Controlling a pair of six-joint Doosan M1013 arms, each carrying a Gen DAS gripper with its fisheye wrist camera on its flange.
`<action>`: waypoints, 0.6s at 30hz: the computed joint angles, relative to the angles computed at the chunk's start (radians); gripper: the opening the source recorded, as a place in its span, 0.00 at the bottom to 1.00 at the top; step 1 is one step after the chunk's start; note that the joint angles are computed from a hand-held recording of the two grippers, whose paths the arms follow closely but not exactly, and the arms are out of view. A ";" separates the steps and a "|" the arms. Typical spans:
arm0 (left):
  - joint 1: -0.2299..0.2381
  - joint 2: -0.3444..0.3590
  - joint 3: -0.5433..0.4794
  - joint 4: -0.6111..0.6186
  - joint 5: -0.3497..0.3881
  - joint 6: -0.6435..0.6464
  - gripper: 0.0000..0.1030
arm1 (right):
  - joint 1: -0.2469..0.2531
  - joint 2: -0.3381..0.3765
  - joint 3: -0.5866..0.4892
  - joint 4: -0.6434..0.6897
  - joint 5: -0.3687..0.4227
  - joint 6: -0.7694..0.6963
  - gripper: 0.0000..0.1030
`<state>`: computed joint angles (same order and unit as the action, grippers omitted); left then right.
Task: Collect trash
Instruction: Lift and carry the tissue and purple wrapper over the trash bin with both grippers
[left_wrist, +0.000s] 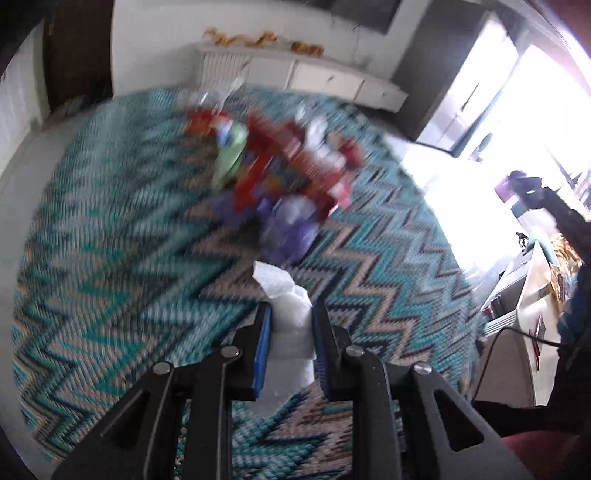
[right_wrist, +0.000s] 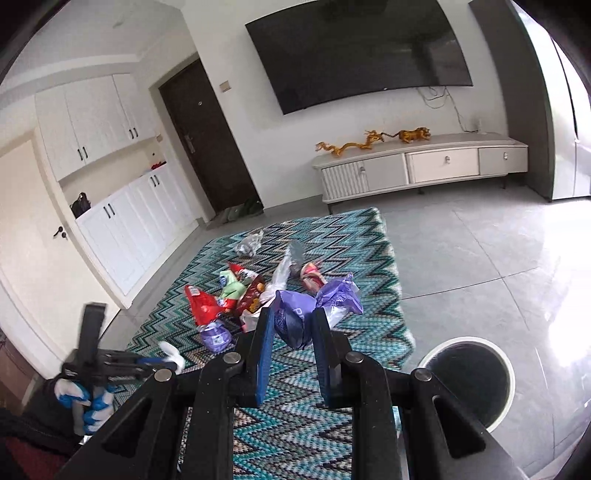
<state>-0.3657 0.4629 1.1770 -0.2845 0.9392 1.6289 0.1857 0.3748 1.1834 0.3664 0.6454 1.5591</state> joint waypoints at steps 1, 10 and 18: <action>-0.007 -0.001 -0.011 -0.010 -0.009 0.017 0.20 | -0.003 -0.006 0.006 -0.015 -0.007 0.014 0.19; -0.095 0.111 -0.259 -0.156 0.057 0.171 0.20 | -0.046 -0.057 0.078 -0.196 -0.031 0.199 0.19; -0.182 0.359 -0.679 -0.144 0.260 0.096 0.22 | -0.116 -0.027 0.096 -0.203 0.005 0.266 0.19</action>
